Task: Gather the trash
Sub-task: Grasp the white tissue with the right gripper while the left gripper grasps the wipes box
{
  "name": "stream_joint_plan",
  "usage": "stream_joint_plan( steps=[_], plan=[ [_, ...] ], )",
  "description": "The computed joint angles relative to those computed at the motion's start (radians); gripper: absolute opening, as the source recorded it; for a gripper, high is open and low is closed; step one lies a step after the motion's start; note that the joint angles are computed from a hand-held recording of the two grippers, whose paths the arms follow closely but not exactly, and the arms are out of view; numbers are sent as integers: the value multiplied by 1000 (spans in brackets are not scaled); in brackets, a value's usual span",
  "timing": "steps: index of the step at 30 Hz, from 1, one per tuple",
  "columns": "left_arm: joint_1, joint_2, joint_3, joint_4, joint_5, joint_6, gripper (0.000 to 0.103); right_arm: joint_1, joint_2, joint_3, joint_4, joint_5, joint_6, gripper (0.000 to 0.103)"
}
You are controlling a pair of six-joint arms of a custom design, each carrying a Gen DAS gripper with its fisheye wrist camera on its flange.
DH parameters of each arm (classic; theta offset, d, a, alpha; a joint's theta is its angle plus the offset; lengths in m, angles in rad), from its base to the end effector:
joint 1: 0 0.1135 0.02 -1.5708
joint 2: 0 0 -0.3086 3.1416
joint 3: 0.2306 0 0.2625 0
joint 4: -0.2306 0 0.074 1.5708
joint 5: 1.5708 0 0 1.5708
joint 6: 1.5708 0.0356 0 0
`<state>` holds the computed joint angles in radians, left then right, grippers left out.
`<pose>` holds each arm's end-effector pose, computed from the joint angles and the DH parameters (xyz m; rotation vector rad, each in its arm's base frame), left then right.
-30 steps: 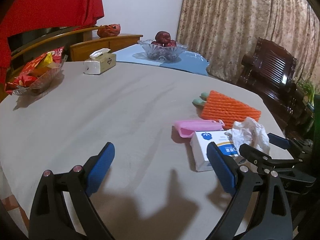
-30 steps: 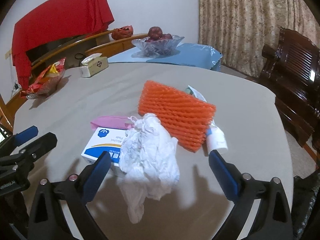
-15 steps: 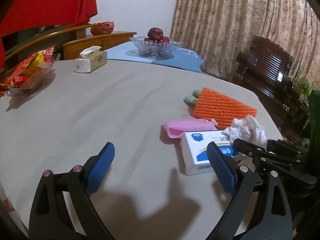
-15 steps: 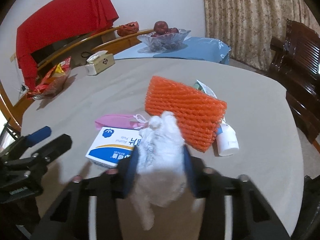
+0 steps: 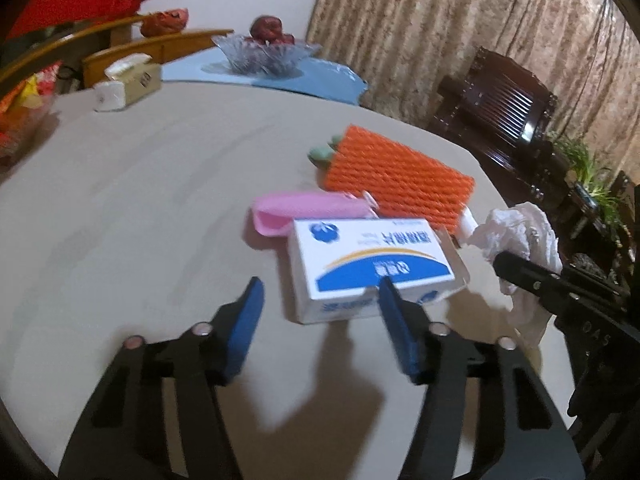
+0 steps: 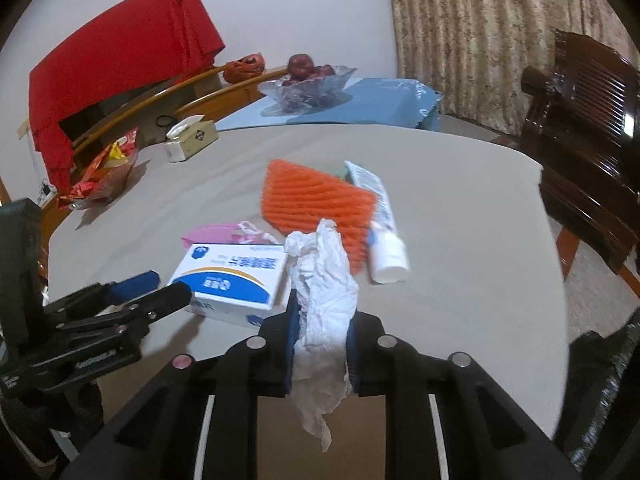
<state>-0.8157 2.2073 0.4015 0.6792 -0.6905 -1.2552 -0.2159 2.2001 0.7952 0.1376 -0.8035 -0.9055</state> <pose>0.1850 -0.1635 0.0076 -0.6935 2.2358 -0.0251 0.3303 -0.0462 0.0266 -0.9529 2.1944 0.6648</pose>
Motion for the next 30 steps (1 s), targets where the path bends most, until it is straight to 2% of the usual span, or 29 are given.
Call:
stream_joint_plan(
  steps=[2, 7, 10, 11, 14, 16, 17, 18, 24, 29, 30],
  plan=[
    [-4, 18, 4, 45, 16, 18, 50, -14, 5, 9, -12, 3, -9, 20],
    [-42, 26, 47, 65, 34, 60, 50, -56, 24, 44, -42, 10, -24, 20],
    [-69, 36, 63, 138, 67, 113, 50, -72, 34, 66, -57, 15, -22, 20],
    [-78, 38, 73, 132, 66, 124, 52, -77, 36, 72, -62, 15, -23, 20],
    [-95, 23, 121, 27, 46, 138, 56, -83, 39, 84, -69, 14, -19, 20],
    [-90, 16, 126, -13, 34, 129, 66, -85, 38, 86, -69, 13, -16, 20],
    [-85, 9, 132, -49, 20, 121, 74, -89, 40, 89, -75, 10, -22, 20],
    [-79, 5, 129, -57, 14, 124, 76, -90, 41, 91, -77, 10, -23, 20],
    [22, 17, 99, 36, 74, 263, 86, -93, 45, 95, -78, 13, -24, 20],
    [85, 55, 126, 79, 174, 356, 87, -97, 50, 108, -85, 18, -19, 20],
    [87, 60, 139, 66, 185, 358, 83, -97, 52, 112, -86, 19, -17, 20]
  ],
)
